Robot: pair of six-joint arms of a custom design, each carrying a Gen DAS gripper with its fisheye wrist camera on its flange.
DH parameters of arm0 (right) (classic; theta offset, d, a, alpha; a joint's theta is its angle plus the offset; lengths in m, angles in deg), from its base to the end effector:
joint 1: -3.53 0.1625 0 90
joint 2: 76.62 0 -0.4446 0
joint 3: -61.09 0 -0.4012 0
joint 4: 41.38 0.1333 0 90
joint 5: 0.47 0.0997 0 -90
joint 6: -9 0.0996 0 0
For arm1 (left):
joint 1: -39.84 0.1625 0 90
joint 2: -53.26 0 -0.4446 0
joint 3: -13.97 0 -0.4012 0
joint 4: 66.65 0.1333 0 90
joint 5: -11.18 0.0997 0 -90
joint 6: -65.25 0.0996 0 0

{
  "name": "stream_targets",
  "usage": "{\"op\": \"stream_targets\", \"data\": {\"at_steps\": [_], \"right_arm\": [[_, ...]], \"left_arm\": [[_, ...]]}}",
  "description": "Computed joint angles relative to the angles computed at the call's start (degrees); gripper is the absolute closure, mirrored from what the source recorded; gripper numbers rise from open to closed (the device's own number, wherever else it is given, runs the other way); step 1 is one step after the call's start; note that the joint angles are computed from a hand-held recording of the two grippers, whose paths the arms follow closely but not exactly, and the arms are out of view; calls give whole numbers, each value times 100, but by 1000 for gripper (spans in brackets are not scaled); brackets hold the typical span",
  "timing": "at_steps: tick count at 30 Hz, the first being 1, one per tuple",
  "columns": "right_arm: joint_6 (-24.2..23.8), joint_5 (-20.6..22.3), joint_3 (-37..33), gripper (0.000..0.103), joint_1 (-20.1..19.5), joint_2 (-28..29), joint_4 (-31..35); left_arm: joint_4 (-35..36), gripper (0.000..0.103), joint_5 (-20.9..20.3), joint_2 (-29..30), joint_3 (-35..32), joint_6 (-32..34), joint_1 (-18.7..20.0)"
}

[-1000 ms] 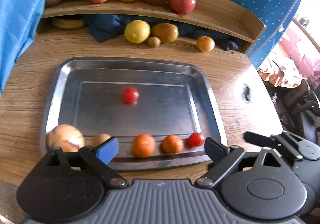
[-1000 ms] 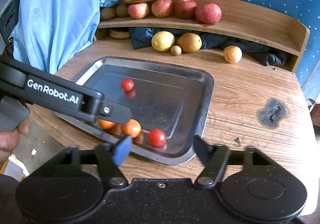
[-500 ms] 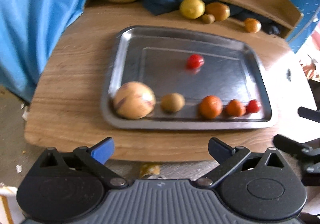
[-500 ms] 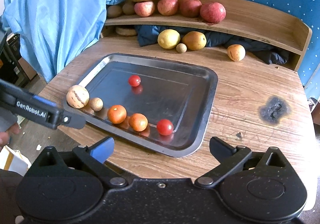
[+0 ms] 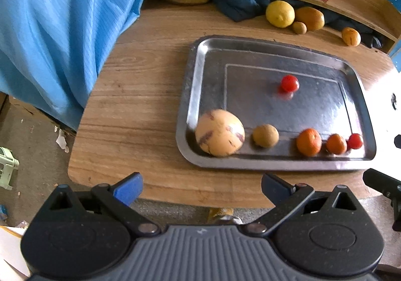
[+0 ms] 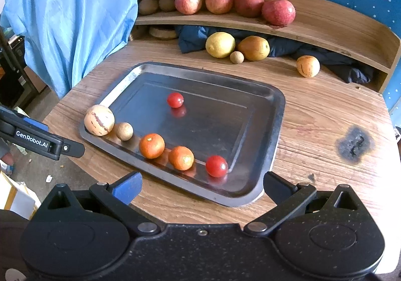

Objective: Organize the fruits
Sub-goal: 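Lift both open tools off the tray back toward the shelf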

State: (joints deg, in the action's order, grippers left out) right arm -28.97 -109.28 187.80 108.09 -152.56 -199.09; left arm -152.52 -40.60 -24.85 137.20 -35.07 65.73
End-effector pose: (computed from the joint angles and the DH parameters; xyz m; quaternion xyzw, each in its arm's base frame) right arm 0.2198 -0.4436 0.2219 0.4102 -0.8857 0.1095 0.1877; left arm -0.2572 -0.3415 0.1867 -0.1373 0.8588 -0.2415 0.4304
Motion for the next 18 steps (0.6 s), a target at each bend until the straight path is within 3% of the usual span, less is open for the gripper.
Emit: {"op": "stream_targets", "data": {"at_steps": [10,18], "right_arm": [[187,-75,-338,1,120,441,-126],[399,-209,-688,1,214,844,-199]], "left_arm": [[167,1,379,-44,-253,424,381],[-68,1,735,-5,-457,1173,822]]}}
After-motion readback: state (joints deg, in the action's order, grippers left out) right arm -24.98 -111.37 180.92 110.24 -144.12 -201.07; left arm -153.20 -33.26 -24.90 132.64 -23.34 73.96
